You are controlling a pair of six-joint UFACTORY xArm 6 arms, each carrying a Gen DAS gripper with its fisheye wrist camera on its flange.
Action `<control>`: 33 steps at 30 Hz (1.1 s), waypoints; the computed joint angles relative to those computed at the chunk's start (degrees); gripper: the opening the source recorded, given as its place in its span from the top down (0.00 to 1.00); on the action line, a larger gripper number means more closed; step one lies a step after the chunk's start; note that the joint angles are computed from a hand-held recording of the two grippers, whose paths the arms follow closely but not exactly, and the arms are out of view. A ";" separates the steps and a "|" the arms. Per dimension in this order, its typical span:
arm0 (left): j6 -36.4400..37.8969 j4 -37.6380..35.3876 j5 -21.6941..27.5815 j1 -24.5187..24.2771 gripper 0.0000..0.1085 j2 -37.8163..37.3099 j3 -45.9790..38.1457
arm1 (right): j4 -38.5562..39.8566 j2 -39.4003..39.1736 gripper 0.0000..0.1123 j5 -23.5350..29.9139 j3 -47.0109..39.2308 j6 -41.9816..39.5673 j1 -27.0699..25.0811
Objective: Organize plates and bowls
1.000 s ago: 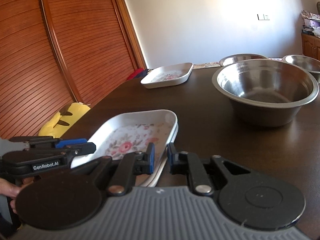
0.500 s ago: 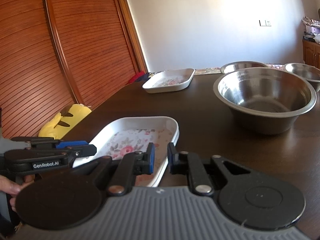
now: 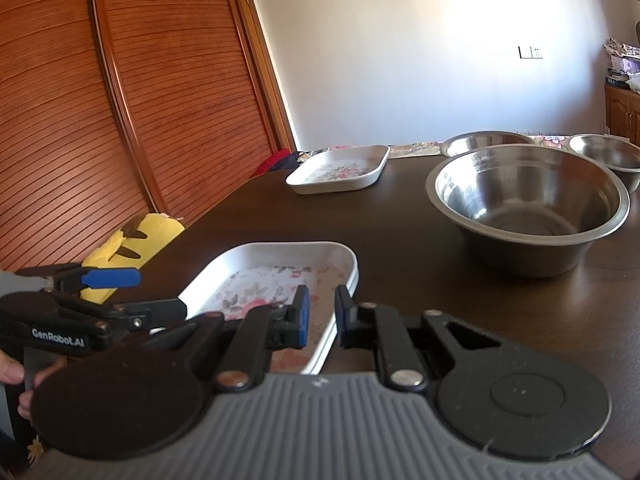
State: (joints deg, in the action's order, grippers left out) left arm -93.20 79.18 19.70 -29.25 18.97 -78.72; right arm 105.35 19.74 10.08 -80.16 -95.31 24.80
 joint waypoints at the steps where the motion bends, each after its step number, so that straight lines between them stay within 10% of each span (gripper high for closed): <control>1: 0.69 -0.91 -0.01 0.01 0.05 -0.07 0.05 | -0.01 -0.01 0.86 -0.07 0.02 0.05 0.03; 20: 7.80 -6.26 3.71 1.67 0.05 -4.63 0.28 | -6.92 0.53 0.86 -0.44 -2.68 4.55 -0.26; 33: 27.48 -19.56 0.33 6.92 0.06 4.28 -15.43 | -44.96 12.12 0.86 4.55 -24.44 35.71 -2.41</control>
